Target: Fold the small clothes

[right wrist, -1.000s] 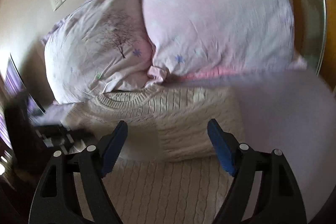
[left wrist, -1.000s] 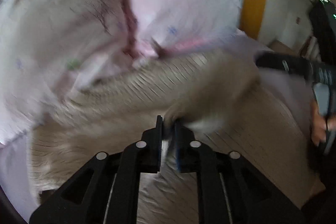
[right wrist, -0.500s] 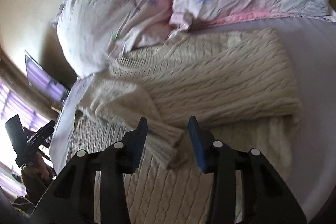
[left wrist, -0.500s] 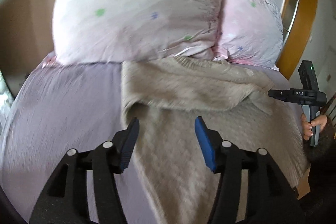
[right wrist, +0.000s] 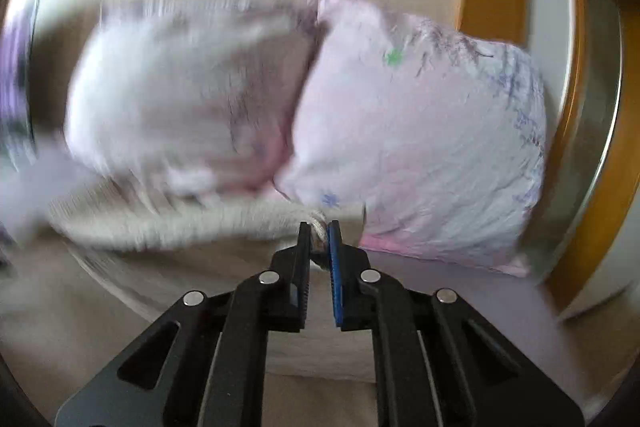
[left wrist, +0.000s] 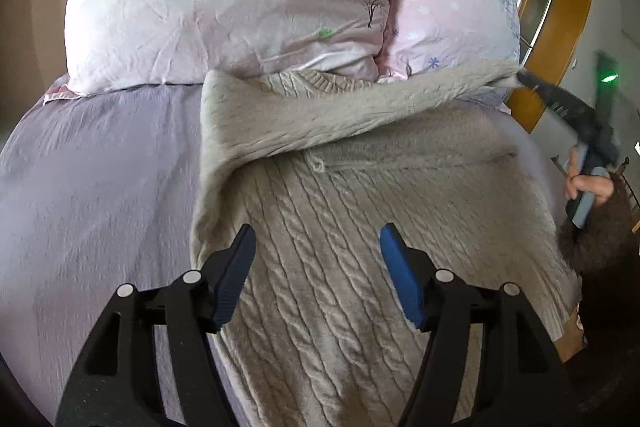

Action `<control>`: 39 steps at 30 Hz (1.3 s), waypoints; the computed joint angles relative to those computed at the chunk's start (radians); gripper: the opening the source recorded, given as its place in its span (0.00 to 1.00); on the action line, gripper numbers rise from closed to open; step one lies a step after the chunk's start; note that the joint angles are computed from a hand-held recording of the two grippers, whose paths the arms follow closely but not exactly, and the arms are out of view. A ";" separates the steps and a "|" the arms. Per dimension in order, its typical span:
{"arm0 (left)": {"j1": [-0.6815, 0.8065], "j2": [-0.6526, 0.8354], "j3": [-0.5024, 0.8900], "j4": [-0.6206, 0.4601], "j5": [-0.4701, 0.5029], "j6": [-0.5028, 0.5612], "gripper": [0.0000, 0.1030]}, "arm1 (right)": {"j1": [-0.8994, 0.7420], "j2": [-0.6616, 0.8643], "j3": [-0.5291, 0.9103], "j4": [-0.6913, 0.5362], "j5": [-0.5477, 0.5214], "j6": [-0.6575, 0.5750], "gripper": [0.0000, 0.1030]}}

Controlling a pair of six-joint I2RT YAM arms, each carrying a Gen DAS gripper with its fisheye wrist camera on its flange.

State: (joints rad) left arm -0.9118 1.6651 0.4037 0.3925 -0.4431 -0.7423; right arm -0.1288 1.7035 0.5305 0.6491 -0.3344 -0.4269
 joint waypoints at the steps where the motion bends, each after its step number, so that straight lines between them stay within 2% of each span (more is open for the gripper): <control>1: -0.004 -0.003 -0.005 -0.005 -0.002 -0.008 0.64 | 0.004 0.049 0.068 -0.129 0.032 -0.019 0.11; 3: -0.007 -0.016 -0.029 -0.006 -0.006 -0.026 0.65 | -0.059 0.150 0.205 -0.378 -0.056 0.030 0.12; 4: -0.007 -0.026 -0.041 -0.006 -0.007 -0.036 0.65 | -0.086 0.168 0.230 -0.418 -0.101 0.053 0.13; 7: 0.004 -0.062 -0.083 0.004 0.003 -0.064 0.67 | -0.205 0.223 0.335 -0.567 -0.338 0.144 0.17; 9: 0.017 -0.074 -0.098 0.015 0.025 -0.067 0.68 | -0.217 0.270 0.408 -0.650 -0.387 0.184 0.17; 13: 0.007 -0.080 -0.115 0.025 0.038 -0.093 0.69 | -0.221 0.389 0.553 -0.782 -0.404 0.289 0.18; 15: 0.000 -0.078 -0.118 0.024 0.040 -0.102 0.70 | -0.231 0.472 0.646 -0.878 -0.439 0.340 0.27; 19: -0.002 -0.075 -0.112 0.016 0.047 -0.105 0.70 | -0.267 0.642 0.826 -1.043 -0.590 0.465 0.34; 20: -0.002 -0.076 -0.111 0.016 0.049 -0.102 0.70 | -0.274 0.672 0.859 -1.062 -0.635 0.501 0.39; 24: 0.000 -0.068 -0.100 0.017 0.058 -0.092 0.71 | -0.279 0.741 0.944 -1.084 -0.719 0.603 0.44; 26: 0.004 -0.058 -0.097 0.026 0.066 -0.089 0.71 | -0.266 0.747 0.967 -1.087 -0.685 0.599 0.43; 28: 0.010 -0.048 -0.095 0.035 0.074 -0.088 0.72 | -0.235 0.722 0.957 -1.061 -0.601 0.565 0.27; 29: 0.012 -0.045 -0.094 0.035 0.075 -0.088 0.71 | -0.207 0.683 0.925 -1.036 -0.529 0.507 0.07; 31: 0.010 -0.047 -0.095 0.033 0.073 -0.091 0.72 | -0.183 0.600 0.817 -0.914 -0.496 0.460 0.07; 33: 0.007 -0.053 -0.102 0.034 0.069 -0.096 0.72 | -0.183 0.492 0.675 -0.713 -0.490 0.470 0.07; 34: 0.006 -0.056 -0.105 0.033 0.067 -0.098 0.72 | -0.177 0.440 0.616 -0.629 -0.438 0.469 0.07; 38: -0.002 -0.077 -0.120 0.024 0.059 -0.108 0.72 | -0.148 0.409 0.605 -0.652 -0.246 0.416 0.11; 39: -0.007 -0.085 -0.128 0.025 0.056 -0.112 0.72 | -0.157 0.391 0.572 -0.618 -0.255 0.414 0.13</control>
State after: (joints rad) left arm -0.9187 1.5797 0.2760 0.4179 -0.3874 -0.8544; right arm -0.2858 2.0947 1.1026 0.0314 -0.5896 -0.0130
